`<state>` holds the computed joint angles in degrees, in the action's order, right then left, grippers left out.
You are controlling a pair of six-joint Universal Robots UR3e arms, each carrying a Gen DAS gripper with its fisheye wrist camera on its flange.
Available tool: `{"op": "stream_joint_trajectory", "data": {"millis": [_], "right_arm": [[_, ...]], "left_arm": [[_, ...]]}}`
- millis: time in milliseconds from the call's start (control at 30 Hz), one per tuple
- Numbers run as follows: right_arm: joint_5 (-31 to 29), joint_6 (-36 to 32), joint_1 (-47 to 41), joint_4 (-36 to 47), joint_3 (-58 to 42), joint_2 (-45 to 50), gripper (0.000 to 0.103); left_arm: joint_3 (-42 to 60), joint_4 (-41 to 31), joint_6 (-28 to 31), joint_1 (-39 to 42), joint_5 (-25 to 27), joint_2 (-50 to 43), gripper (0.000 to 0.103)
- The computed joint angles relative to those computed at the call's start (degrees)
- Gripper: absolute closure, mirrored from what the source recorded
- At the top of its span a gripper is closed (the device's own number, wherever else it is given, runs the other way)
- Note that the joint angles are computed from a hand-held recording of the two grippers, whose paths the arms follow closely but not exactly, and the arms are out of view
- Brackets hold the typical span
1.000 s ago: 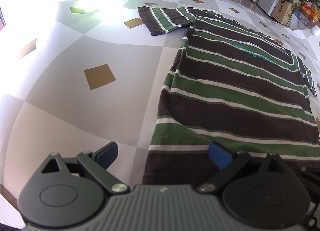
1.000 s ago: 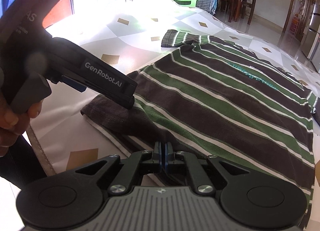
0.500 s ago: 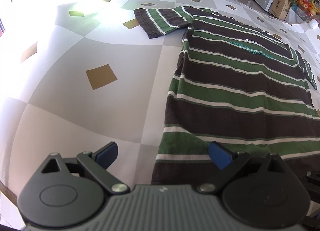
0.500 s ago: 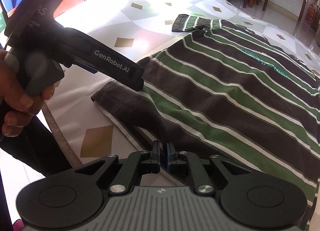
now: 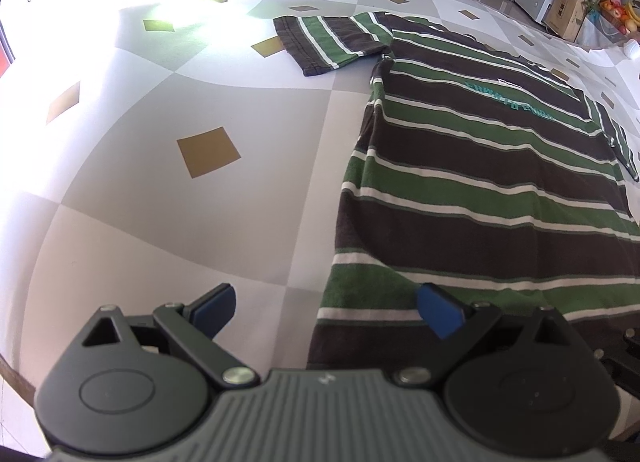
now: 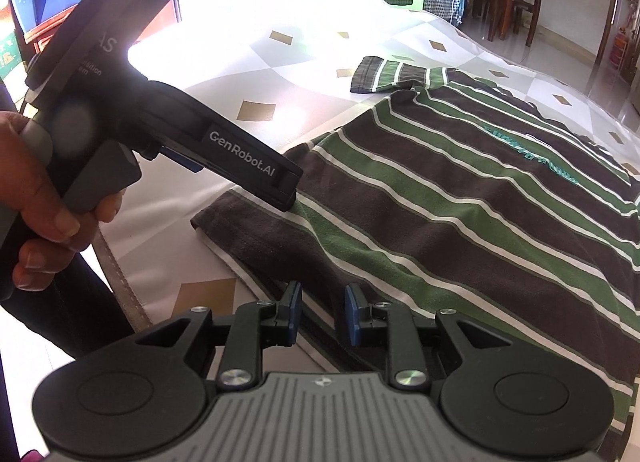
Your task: Fold clothes
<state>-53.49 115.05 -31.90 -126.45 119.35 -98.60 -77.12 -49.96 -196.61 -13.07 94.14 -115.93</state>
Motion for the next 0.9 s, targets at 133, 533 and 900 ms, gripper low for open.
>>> {"op": "stream_joint_trajectory", "data": {"millis": [133,533,900], "right_arm": [[-1.64,1.28,2.57,-4.76,0.99,2.01,0.08],[-2.02,2.39,3.65,-9.68,2.66,2.9,0.097],[-1.44,-1.54,1.81,6.33,-5.0,3.35,0.097]], "left_arm": [[0.28,0.03,-0.09,0.07,-0.41,-0.27,0.005],[0.16,0.05,-1.03,0.31,-0.42,-0.31,0.004],[0.61,0.16,-1.1,-0.59,1.35,-0.19,0.003]]}}
